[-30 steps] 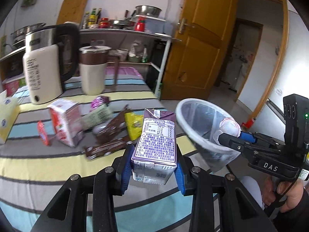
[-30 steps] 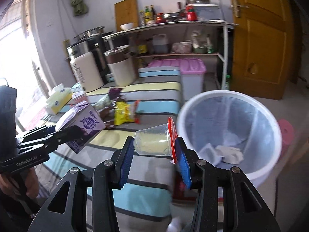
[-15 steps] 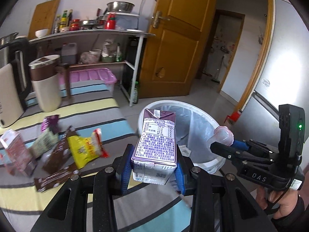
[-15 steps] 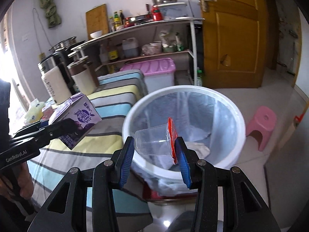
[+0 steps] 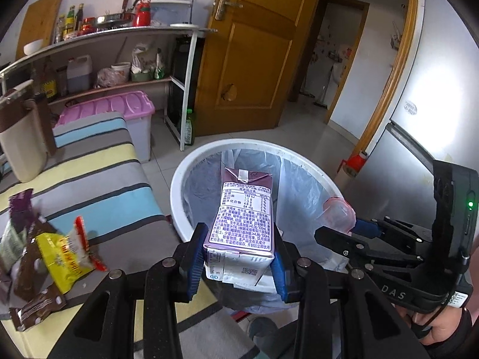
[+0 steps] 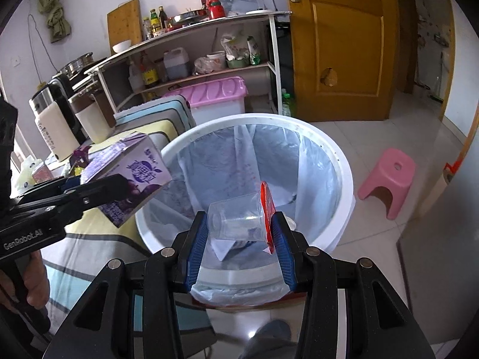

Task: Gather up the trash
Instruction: 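Carry carton and cup over the trash bin and open both tools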

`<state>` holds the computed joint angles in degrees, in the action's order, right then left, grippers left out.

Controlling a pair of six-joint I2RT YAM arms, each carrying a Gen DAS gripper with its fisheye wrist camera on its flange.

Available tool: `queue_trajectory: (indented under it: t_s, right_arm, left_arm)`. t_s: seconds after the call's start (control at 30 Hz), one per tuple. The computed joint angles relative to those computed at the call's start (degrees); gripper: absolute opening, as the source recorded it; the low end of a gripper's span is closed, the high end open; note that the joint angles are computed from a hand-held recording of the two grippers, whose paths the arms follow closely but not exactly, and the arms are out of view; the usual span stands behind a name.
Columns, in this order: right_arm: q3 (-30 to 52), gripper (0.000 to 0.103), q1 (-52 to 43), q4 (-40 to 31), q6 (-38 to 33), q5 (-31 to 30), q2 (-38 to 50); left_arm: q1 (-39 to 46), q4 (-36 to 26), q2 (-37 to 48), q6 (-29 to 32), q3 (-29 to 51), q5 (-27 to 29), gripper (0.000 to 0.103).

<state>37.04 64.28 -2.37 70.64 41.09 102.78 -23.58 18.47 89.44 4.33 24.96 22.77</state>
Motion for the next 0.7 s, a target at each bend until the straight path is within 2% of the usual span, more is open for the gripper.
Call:
queue_trajectory:
  t_s: [0.23,0.43,0.7]
  right_arm:
    - [0.5,0.046,-0.8,-0.2,0.0,-1.3,1.4]
    - [0.4,0.049,-0.4,-1.4,1.3,-0.8,1.1]
    - [0.8,0.049,2.7,-4.3,3.7,2.2,-1.1]
  left_arm:
    - [-1.4,0.0,3.2,0.3,1.9,-0.6,0.042]
    - [-1.4,-0.1,1.6,0.1,1.2,-0.8,0.045]
    - [1.1,-0.6,-2.5,0.1,-1.8,1.9,0.045]
